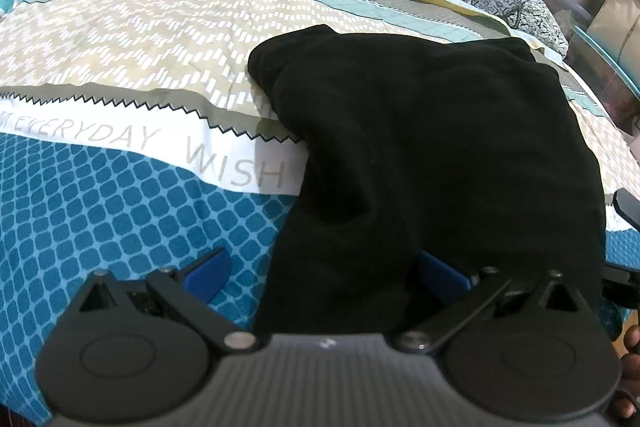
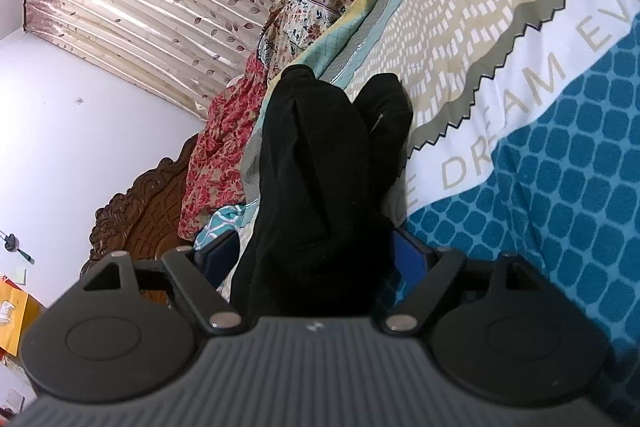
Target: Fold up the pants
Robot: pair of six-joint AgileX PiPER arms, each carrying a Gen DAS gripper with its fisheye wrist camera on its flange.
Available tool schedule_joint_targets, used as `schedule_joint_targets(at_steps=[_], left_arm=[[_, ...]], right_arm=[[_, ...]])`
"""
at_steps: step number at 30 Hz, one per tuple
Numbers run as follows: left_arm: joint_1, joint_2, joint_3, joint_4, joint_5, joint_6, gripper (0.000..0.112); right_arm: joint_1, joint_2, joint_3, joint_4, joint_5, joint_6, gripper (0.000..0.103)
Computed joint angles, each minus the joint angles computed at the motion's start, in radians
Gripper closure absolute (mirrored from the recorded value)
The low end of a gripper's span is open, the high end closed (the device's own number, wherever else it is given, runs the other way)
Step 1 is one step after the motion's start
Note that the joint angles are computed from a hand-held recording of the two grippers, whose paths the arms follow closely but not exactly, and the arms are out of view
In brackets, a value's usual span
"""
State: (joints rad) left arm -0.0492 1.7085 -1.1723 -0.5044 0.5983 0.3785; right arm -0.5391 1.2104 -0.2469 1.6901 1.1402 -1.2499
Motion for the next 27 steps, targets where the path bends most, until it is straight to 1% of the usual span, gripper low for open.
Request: schedule_joint_targets(at_steps=[9,14,18,20,21,22,23,25,27], left_arm=[[0.001,0.007,-0.012,0.008,0.010,-0.008,0.009],[0.006,0.014,-0.021,0.003,0.021,0.004,0.009],[0.012,0.014,-0.024,-0.007,0.033,0.031,0.009],[0.022,0.016,-0.039,-0.015,0.062,0.053,0.009],[0.029,0.017,-0.052,-0.018,0.085,0.060,0.010],[0.043,0.013,-0.061,-0.037,0.103,0.082,0.010],[0.061,0.000,-0.057,-0.071,0.106,0.115,0.011],[0.104,-0.030,-0.044,-0.149,0.097,0.197,0.011],[0.163,-0.041,-0.057,-0.244,0.126,0.282,0.010]], right_arm=[[-0.005,0.010,-0.008,-0.012,0.014,-0.013,0.016],[0.014,0.010,0.004,0.027,0.014,-0.042,0.008],[0.006,0.016,0.001,0.020,0.021,-0.048,0.008],[0.004,0.017,-0.004,0.012,0.022,-0.042,0.008],[0.007,0.009,-0.010,0.004,0.013,-0.029,0.008],[0.021,-0.016,-0.019,-0.010,-0.017,0.007,0.008],[0.029,-0.044,-0.030,-0.036,-0.045,0.048,0.008],[0.075,-0.129,-0.057,-0.091,-0.148,0.172,0.008],[0.121,-0.216,-0.087,-0.166,-0.249,0.288,0.008]])
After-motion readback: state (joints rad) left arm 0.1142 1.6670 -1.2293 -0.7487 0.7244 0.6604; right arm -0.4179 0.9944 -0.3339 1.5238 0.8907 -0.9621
